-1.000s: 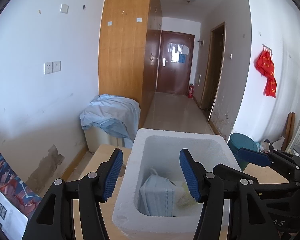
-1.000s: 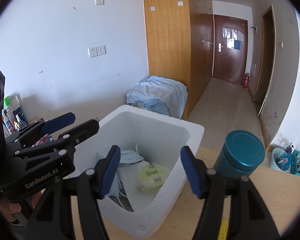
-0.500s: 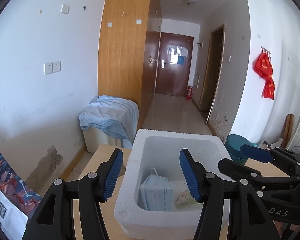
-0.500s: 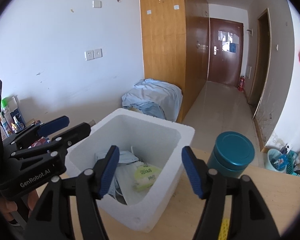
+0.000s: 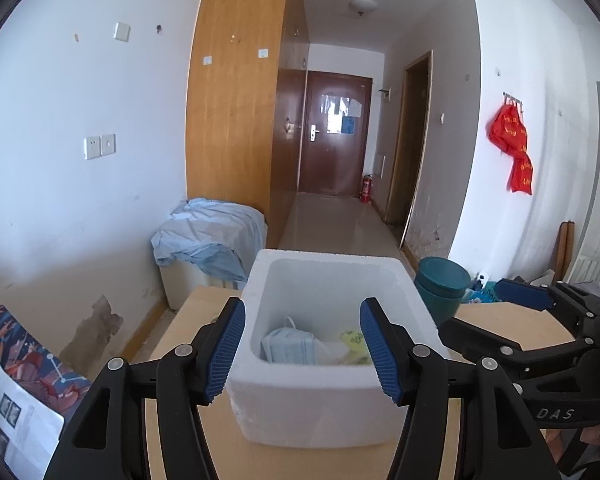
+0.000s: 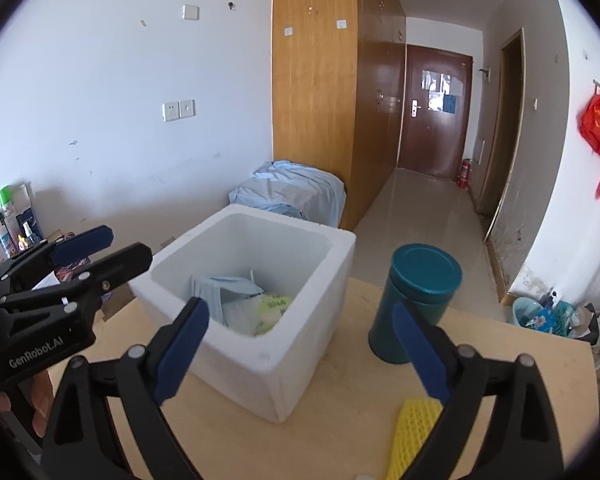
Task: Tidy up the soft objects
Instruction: 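Withdraw both tools from the box toward the yellow sleeve and white strip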
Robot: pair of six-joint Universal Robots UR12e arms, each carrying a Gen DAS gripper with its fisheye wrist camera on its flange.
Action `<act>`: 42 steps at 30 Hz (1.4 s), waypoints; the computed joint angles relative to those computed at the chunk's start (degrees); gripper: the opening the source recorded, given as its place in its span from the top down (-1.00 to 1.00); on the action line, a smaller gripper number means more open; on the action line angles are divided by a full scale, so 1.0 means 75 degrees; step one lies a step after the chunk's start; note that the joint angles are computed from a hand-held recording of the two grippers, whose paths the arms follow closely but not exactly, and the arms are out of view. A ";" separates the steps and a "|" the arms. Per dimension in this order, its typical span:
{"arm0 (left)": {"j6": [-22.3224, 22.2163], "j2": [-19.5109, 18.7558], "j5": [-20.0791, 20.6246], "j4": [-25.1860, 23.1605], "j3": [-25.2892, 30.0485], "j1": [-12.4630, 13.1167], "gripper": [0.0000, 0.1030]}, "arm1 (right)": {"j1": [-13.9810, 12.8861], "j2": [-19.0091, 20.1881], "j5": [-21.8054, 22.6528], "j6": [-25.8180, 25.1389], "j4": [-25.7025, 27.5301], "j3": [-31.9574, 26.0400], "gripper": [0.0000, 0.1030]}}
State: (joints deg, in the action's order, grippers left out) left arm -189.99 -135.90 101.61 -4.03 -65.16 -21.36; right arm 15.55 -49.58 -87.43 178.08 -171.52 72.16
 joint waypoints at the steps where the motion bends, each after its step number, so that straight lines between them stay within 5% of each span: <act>1: 0.0005 0.0053 0.0006 0.0047 -0.0094 -0.0017 -0.31 | 0.0000 -0.0064 -0.0029 0.0028 -0.0067 0.0112 -0.86; 14: 0.0286 0.0558 0.0152 0.0599 -0.1108 -0.0308 -0.70 | -0.0071 -0.0695 -0.0107 0.0522 -0.0916 0.1355 -0.89; 42: 0.0422 0.1015 -0.0499 0.1183 -0.2469 -0.1037 -0.71 | -0.0290 -0.1972 -0.0944 0.1300 -0.2147 0.3933 -0.89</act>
